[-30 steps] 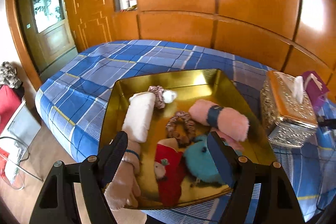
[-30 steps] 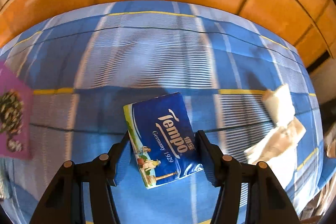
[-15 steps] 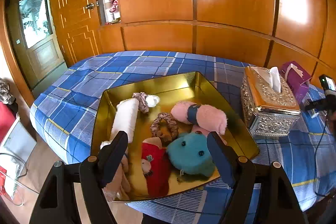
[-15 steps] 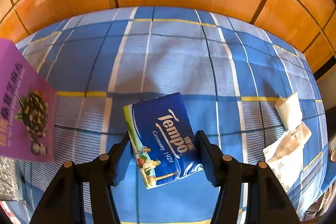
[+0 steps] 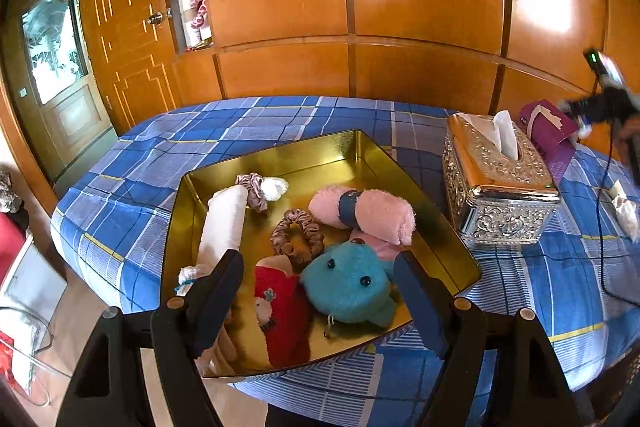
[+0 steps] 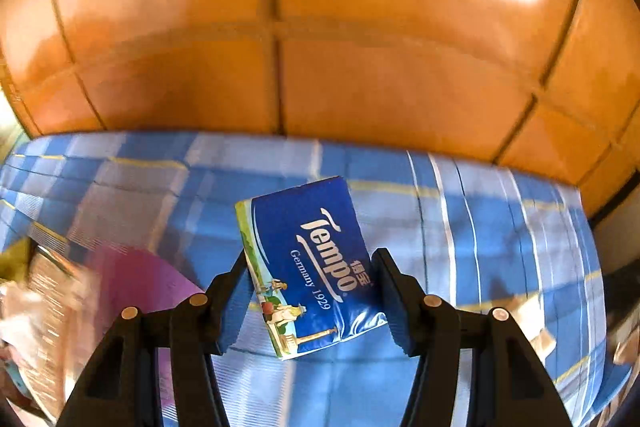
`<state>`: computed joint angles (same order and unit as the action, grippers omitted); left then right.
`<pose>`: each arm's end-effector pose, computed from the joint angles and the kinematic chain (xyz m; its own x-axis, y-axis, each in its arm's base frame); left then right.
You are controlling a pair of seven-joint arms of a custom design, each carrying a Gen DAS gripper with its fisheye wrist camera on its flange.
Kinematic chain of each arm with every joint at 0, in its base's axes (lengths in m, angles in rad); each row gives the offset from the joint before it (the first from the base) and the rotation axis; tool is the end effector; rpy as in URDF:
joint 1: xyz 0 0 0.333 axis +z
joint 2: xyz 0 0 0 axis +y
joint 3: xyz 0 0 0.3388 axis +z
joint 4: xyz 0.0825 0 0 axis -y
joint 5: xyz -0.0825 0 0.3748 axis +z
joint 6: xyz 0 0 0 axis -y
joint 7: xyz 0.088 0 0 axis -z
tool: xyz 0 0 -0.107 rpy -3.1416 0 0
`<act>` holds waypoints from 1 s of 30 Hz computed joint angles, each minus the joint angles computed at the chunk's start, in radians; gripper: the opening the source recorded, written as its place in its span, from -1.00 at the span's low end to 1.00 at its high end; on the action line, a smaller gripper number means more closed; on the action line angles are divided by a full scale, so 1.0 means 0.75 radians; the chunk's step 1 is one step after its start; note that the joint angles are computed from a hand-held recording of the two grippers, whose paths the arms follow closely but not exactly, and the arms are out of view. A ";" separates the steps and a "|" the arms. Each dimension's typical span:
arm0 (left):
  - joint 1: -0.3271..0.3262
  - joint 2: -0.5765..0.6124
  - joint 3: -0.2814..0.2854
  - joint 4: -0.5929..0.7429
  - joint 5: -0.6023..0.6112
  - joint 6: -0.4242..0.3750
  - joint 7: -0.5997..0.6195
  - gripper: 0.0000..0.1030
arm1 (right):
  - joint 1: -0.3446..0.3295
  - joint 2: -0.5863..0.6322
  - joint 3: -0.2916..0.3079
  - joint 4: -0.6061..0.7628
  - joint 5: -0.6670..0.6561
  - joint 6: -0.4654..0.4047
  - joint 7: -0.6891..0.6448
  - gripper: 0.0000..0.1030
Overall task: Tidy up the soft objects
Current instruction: 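Carry the Tempo pack with the right gripper and release it into the tray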
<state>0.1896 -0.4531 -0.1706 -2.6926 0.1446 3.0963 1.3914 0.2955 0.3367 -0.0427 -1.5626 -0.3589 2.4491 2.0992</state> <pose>0.4106 -0.0096 0.4982 0.0638 -0.9966 -0.0523 -0.6586 -0.0026 -0.7525 0.6787 0.1798 0.5377 -0.0752 -0.9953 0.0603 -0.8126 0.0261 -0.5823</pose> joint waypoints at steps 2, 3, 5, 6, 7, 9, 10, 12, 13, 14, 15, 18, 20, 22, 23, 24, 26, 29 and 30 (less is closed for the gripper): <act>-0.010 0.002 0.011 0.001 -0.002 0.000 0.006 0.52 | 0.017 0.010 0.013 0.055 -0.010 0.010 -0.027 0.14; -0.017 0.004 0.017 0.002 -0.005 -0.002 0.010 0.52 | 0.027 0.017 0.021 0.085 -0.012 0.016 -0.046 0.14; -0.026 0.005 0.024 0.000 -0.010 -0.002 0.016 0.52 | 0.048 0.024 0.033 0.123 -0.015 0.034 -0.081 0.14; -0.032 0.005 0.029 -0.001 -0.012 -0.002 0.020 0.52 | 0.057 0.030 0.039 0.144 -0.011 0.044 -0.100 0.14; -0.034 0.006 0.029 -0.001 -0.014 -0.003 0.022 0.52 | 0.067 0.031 0.047 0.156 -0.004 0.060 -0.119 0.14; -0.039 0.006 0.032 -0.003 -0.018 -0.005 0.026 0.52 | 0.080 0.031 0.061 0.169 0.022 0.080 -0.154 0.14; -0.037 0.005 0.030 -0.004 -0.019 -0.003 0.026 0.52 | 0.084 0.030 0.076 0.177 0.048 0.090 -0.179 0.14; -0.036 0.008 0.030 -0.004 -0.021 -0.003 0.027 0.52 | 0.093 0.026 0.104 0.183 0.105 0.106 -0.235 0.14; -0.038 0.010 0.031 -0.005 -0.024 -0.004 0.028 0.52 | 0.096 0.023 0.122 0.183 0.141 0.115 -0.270 0.14; -0.035 0.012 0.029 -0.005 -0.024 -0.004 0.027 0.52 | 0.099 0.021 0.133 0.181 0.171 0.119 -0.300 0.14; -0.033 0.012 0.028 -0.006 -0.024 -0.003 0.026 0.52 | 0.100 0.020 0.155 0.184 0.218 0.121 -0.345 0.14; -0.024 0.016 0.024 -0.007 -0.024 -0.001 0.021 0.52 | 0.109 0.032 0.222 0.204 0.361 0.114 -0.492 0.14; -0.016 0.017 0.021 -0.009 -0.023 0.001 0.017 0.52 | 0.122 0.034 0.259 0.193 0.454 0.117 -0.577 0.14; -0.019 0.022 0.029 -0.010 -0.026 0.004 0.019 0.52 | 0.140 0.060 0.298 0.215 0.543 0.085 -0.663 0.14; -0.022 0.024 0.036 -0.009 -0.028 0.004 0.021 0.52 | 0.153 0.068 0.305 0.222 0.574 0.068 -0.691 0.14; -0.020 0.027 0.038 -0.009 -0.031 0.006 0.020 0.52 | 0.166 0.096 0.322 0.249 0.610 0.030 -0.730 0.14; -0.006 0.033 0.043 -0.007 -0.039 0.004 0.010 0.52 | 0.200 0.132 0.319 0.275 0.635 -0.009 -0.760 0.14; 0.081 0.040 0.005 0.000 -0.028 0.000 -0.043 0.52 | 0.270 0.237 0.300 0.375 0.628 -0.086 -0.742 0.14; 0.094 0.042 0.010 0.003 -0.030 -0.002 -0.057 0.52 | 0.292 0.280 0.295 0.419 0.626 -0.112 -0.727 0.14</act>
